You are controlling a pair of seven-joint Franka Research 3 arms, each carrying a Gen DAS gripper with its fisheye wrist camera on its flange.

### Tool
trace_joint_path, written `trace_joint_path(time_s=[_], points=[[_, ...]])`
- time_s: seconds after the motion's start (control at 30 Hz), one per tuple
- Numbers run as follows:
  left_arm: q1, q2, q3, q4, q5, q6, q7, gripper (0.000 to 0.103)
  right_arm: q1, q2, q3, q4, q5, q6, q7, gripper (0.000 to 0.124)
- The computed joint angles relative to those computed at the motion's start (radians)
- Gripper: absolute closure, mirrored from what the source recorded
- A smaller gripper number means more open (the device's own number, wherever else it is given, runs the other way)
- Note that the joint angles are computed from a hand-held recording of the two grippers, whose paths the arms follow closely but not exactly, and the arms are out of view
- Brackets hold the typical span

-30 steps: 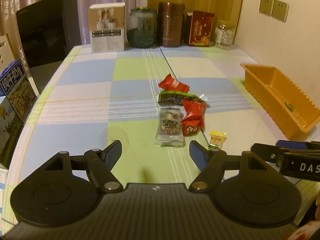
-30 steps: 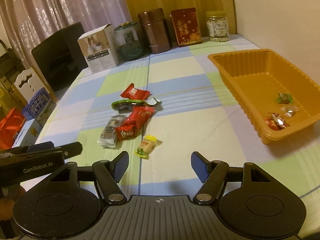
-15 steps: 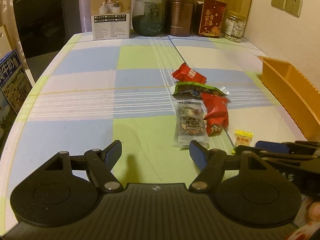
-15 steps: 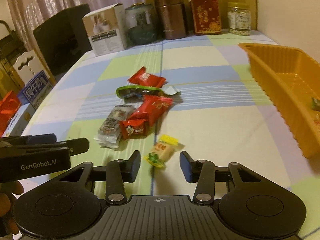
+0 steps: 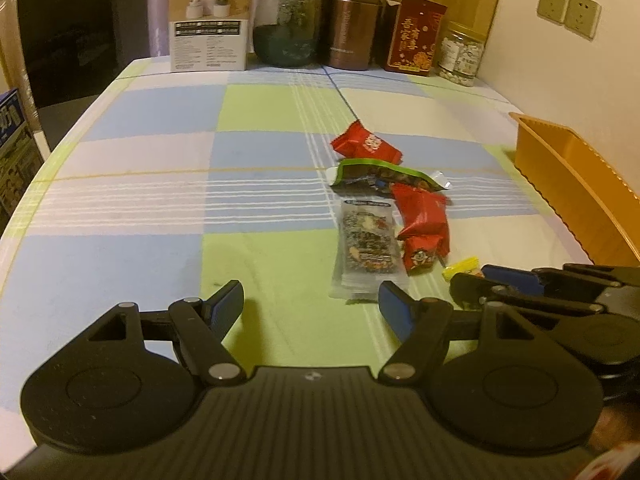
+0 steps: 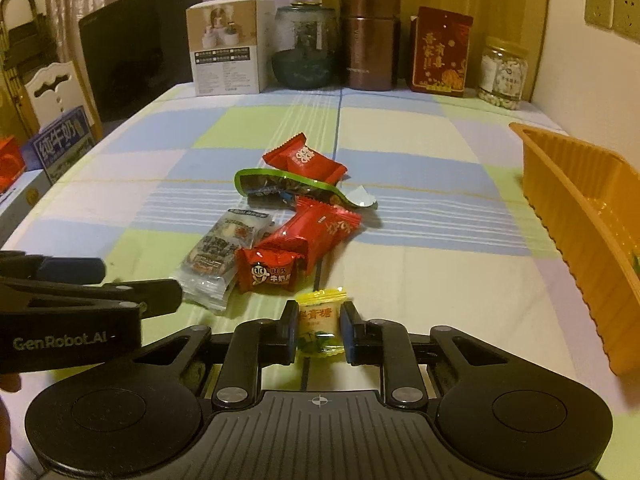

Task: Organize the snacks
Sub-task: 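Grasp the yellow-wrapped candy with the right gripper, then grasp the clear nut packet with the left gripper while the right holds the yellow candy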

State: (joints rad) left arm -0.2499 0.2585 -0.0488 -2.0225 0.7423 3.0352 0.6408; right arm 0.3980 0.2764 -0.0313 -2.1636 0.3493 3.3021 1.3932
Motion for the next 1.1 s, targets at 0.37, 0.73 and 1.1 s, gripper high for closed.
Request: trace_joint_path(time_s=[0.37,0.73,1.1], points=[[-0.015,0.102,-0.022,0.114,-0.048,0.008,0.139,0.043,-0.112,-0.067,0.054,-0.082,0.034,0.012,0.04,0.102],[-0.049,0.011,-0.026,0.03,-0.091,-0.08,0.141,0.062,-0.342,-0.114,0.276,-0.138,-0.042,0.012,0.087,0.102],[-0.043,-0.058,-0.048,-0.044,0.087,-0.088,-0.033,0.053,-0.664,-0.174,0.562,-0.238,-0.24,0.019,0.249,0.102]])
